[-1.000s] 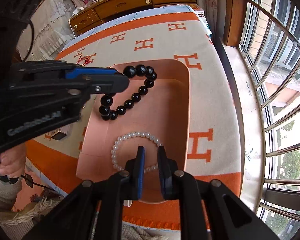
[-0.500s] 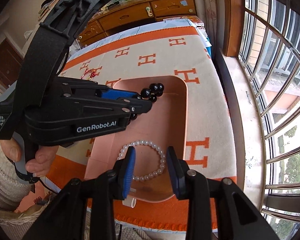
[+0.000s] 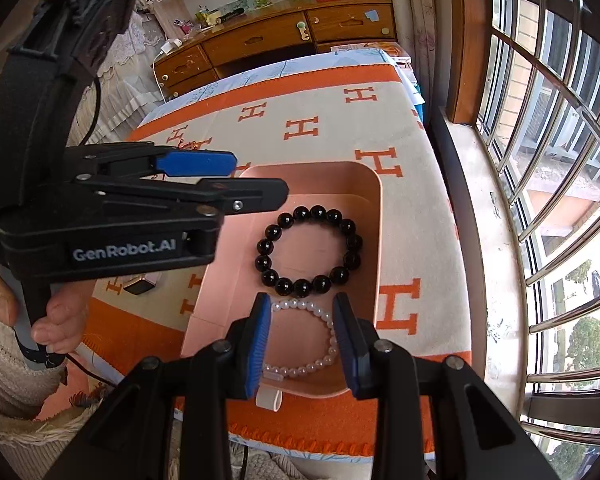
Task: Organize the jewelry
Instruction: 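Open the right tool over the pink tray while the left tool releases the black bracelet there, then withdraw both tools from the pink tray back over the jewelry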
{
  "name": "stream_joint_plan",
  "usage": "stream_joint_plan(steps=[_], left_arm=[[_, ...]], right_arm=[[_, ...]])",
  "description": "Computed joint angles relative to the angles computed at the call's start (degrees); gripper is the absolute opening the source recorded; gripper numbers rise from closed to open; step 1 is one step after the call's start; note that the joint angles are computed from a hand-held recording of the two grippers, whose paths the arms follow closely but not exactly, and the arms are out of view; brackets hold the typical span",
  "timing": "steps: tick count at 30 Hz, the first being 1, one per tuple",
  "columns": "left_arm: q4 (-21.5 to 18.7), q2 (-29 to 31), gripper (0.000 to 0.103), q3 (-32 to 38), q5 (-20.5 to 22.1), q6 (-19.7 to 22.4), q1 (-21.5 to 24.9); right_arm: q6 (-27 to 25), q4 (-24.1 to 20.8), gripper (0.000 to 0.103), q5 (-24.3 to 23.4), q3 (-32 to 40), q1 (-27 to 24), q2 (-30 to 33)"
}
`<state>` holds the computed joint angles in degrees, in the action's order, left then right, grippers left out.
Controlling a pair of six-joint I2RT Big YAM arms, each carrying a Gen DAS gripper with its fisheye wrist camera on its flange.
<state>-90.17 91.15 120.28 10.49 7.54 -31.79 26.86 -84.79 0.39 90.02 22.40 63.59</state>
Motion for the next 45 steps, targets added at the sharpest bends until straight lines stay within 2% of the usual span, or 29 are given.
stream_joint_plan(steps=[3,6,12,16,19,28,33,40,44,45], left_arm=[[1.6,-2.8,0.059,-2.2,-1.2,-0.3,1.7],[3.3,-6.2,0.074,-5.4,-2.7,-1.0,3.9],[4.9,-12.3,0.076,-9.9,-4.8,-1.6,9.7],[5.5,-15.2,0.084,-11.0,-5.9,-2.1,14.7],[6.5,-16.8,0.085,-11.2,-8.0,-1.8,18.3],[8.6,-18.7,0.089,-12.2,-10.3,0.6,27.2],[11.7,-18.8,0.089,-14.5,-13.5,2.0,28.9],[12.4,-16.1,0.089,-17.3,-12.6,3.7,31.3],[12.0,-14.7,0.089,-19.0,-8.3,5.7,32.3],[12.0,-14.4,0.089,-19.4,-7.3,6.3,32.4]], right_arm=[[-0.1,0.0,0.032,0.2,0.8,1.0,0.7],[-0.1,0.3,0.032,0.3,1.7,2.2,1.6],[0.3,0.3,0.032,0.8,3.8,4.7,3.7],[0.4,0.2,0.032,1.1,5.7,5.9,5.5],[0.3,0.1,0.032,1.4,7.4,7.0,7.1],[-2.1,-1.0,0.032,2.1,15.7,9.9,14.1],[-3.0,-2.3,0.032,0.8,20.9,10.1,19.3],[-5.3,-4.8,0.032,-2.3,28.4,8.4,27.0],[-11.7,-5.9,0.032,-3.2,31.8,8.3,31.1],[-13.7,-6.7,0.036,-2.5,32.7,8.5,32.3]])
